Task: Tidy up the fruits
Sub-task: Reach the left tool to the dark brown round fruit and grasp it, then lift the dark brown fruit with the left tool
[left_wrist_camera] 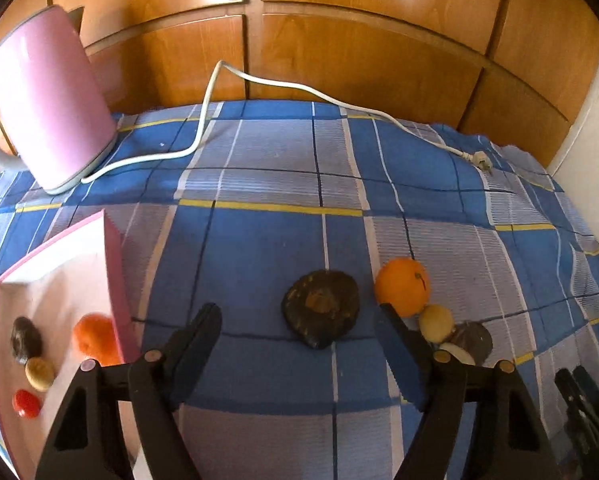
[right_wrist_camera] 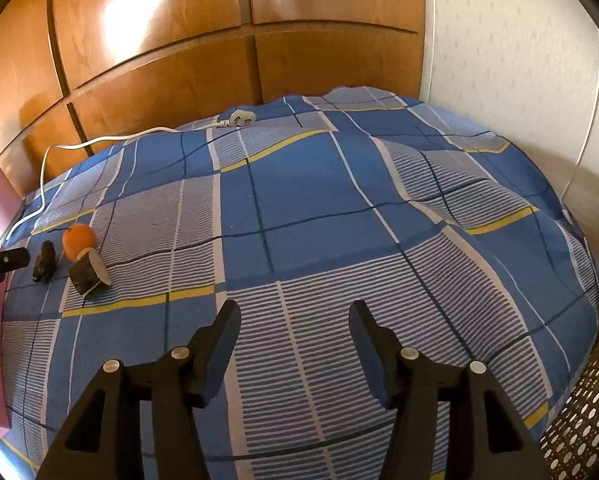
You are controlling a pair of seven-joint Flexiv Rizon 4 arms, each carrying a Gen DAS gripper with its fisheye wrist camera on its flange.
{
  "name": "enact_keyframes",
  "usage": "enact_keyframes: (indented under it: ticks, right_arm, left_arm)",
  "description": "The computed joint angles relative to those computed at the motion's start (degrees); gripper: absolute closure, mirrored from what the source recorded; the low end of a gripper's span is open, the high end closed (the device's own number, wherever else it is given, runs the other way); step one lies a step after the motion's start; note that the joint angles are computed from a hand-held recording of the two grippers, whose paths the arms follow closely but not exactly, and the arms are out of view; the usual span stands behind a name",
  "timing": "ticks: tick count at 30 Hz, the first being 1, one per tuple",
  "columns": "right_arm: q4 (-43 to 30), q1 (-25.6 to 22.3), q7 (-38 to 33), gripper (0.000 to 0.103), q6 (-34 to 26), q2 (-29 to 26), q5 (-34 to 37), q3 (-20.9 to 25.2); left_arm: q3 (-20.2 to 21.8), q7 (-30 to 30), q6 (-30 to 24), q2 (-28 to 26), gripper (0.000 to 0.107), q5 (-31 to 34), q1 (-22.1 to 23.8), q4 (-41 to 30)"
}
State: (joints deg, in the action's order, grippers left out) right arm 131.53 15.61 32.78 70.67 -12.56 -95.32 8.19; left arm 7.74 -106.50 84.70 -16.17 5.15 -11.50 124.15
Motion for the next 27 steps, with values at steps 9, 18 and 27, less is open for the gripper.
enact_keyframes:
  ticks: [9,18,27]
  right_arm:
    - [-0.41,-0.55,0.62,0.046,1.13,-0.61,-0.96,-0.16]
    - [-0.1,-0.78,0.79,0.046,0.73,-0.69,0.12,-0.12]
    - [1.49,0.55,0.3,0.046,-2.2,0.3,4.98,-0.34]
  left_arm:
    - [-12.17,10.11,1.46,-3.55,0.052,-12.89,9.4,0.85]
    - [-18.72,16.67,6.76,-0.56,0.057,-21.81,12.32,8.01]
    - [-16.58,16.18,13.46,5.71,0.057,-17.97,6.57,16.27]
